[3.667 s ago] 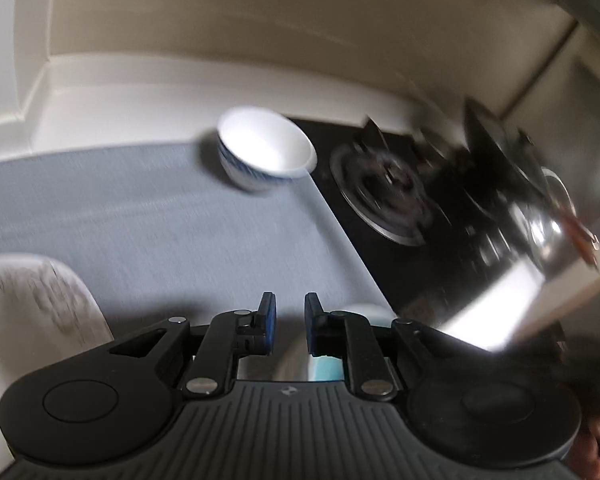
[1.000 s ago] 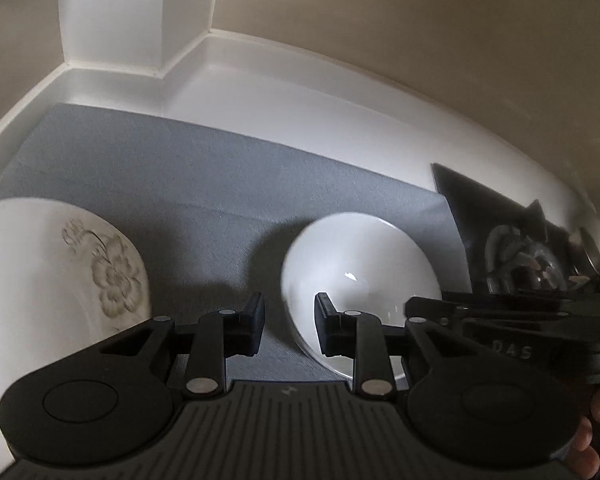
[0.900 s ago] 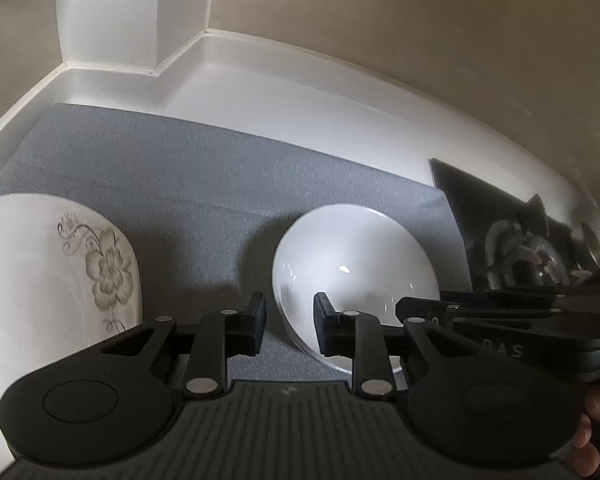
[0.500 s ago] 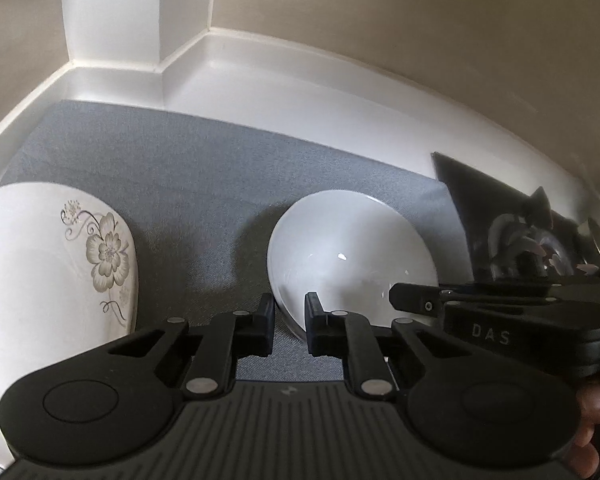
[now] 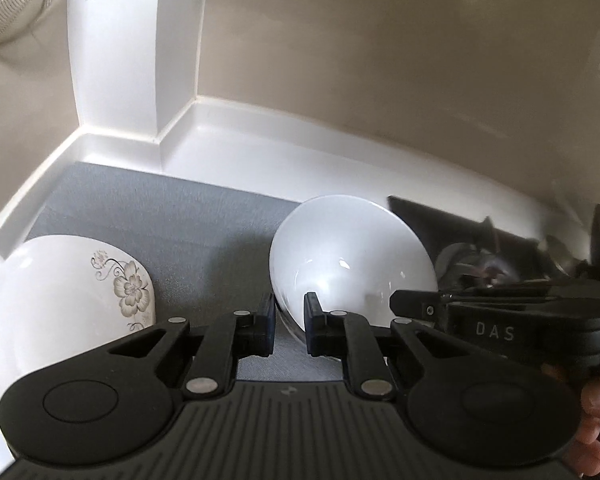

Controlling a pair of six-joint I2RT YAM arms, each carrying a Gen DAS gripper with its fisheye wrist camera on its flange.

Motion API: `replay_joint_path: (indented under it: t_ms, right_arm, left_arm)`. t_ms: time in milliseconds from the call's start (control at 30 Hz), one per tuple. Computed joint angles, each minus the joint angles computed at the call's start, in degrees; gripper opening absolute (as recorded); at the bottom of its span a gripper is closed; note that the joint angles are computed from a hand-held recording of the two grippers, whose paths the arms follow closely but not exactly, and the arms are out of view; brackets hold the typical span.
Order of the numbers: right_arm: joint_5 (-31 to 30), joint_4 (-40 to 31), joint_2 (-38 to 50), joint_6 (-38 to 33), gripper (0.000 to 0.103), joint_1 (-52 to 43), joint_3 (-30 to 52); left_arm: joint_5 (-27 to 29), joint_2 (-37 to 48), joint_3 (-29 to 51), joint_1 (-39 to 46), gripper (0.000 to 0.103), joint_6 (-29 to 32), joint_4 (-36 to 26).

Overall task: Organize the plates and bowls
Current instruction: 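Lift the blue-and-white bowl and lower it onto the bowl stack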

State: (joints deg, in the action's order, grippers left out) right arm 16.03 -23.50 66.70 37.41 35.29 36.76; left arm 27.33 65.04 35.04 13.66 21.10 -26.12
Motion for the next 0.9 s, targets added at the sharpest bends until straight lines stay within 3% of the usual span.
replay_joint_path:
  t_ms: [300, 567, 700, 900]
  right_arm:
    - [6.8, -15.8, -7.4, 14.0, 0.017, 13.0, 3.1]
    - [10.8, -22.5, -7.6, 26.9, 0.017, 26.1, 2.1]
    - [11.0, -23.0, -5.6, 31.4, 0.017, 30.3, 1.4]
    - [11.0, -22.9, -3.5, 35.3, 0.017, 33.0, 0.5]
  left_arm:
    - [6.1, -11.9, 0.2, 8.6, 0.015, 10.3, -16.8]
    - [10.0, -16.2, -2.3, 21.0, 0.015, 24.4, -29.3]
    - [10.8, -15.7, -3.6, 26.1, 0.015, 30.9, -32.3]
    - [10.2, -13.8, -5.5, 28.7, 0.015, 34.8, -32.2]
